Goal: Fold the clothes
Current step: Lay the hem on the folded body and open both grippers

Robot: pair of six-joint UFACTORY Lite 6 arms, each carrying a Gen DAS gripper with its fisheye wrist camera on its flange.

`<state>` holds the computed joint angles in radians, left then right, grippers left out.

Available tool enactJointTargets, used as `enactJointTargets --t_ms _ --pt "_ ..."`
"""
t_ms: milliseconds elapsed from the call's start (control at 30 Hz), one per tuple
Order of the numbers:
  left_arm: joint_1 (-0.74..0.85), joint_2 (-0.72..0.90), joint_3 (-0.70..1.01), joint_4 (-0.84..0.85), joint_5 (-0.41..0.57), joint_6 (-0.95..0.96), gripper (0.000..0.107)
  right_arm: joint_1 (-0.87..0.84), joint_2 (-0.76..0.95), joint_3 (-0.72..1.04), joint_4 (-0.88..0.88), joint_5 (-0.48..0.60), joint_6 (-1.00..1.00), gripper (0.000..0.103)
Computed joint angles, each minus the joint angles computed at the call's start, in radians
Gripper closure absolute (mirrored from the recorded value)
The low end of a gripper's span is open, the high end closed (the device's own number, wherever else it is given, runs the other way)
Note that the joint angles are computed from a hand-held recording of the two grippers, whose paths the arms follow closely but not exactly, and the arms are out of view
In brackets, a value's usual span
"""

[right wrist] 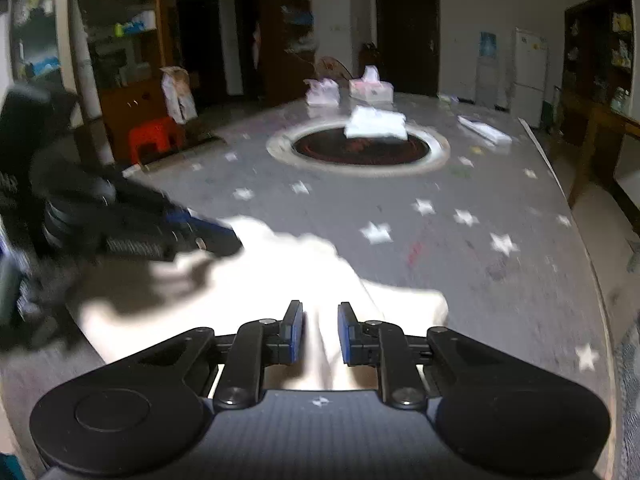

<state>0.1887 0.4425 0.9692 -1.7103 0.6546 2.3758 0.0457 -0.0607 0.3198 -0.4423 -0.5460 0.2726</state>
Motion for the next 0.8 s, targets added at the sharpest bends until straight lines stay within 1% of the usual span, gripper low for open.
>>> enactJointTargets --t_ms 67,133,200,267,367,500,633,667,700,767,800 --pt "0.0 -0.002 -0.002 -0.002 -0.001 0.0 0.095 -0.051 0.03 -0.011 -0.045 -0.059 0.041 0.084" --pt "0.002 -0.003 -0.004 0.0 -0.003 -0.003 0.095 -0.057 0.011 -0.021 -0.033 -0.064 0.047 0.084" --pt "0.001 -0.003 -0.005 -0.01 -0.003 0.005 0.095 -0.049 -0.04 -0.053 0.023 -0.064 0.008 0.084" --pt "-0.002 -0.002 -0.01 -0.027 -0.003 0.024 0.095 -0.082 -0.054 -0.061 -0.028 -0.06 0.059 0.084" --pt "0.005 -0.015 -0.025 -0.039 0.005 0.04 0.095 -0.12 -0.001 -0.047 -0.063 -0.067 0.067 0.084" --pt "0.046 -0.065 -0.074 -0.031 0.034 0.041 0.095 -0.073 -0.088 -0.064 -0.003 -0.019 0.047 0.084" --pt "0.151 -0.167 -0.184 0.043 0.124 0.052 0.095 -0.012 -0.208 -0.109 -0.029 0.022 0.07 0.083" --pt "0.175 -0.192 -0.209 0.064 0.141 0.052 0.095 0.009 -0.231 -0.121 -0.018 0.033 0.064 0.083" --pt "0.201 -0.211 -0.233 0.086 0.158 0.051 0.095 0.056 -0.254 -0.134 0.034 0.049 0.023 0.083" --pt "0.246 -0.247 -0.279 0.114 0.185 0.053 0.095 0.144 -0.286 -0.155 0.156 0.072 -0.07 0.082" --pt "0.267 -0.262 -0.3 0.125 0.197 0.058 0.095 0.192 -0.302 -0.173 0.244 0.073 -0.137 0.081"
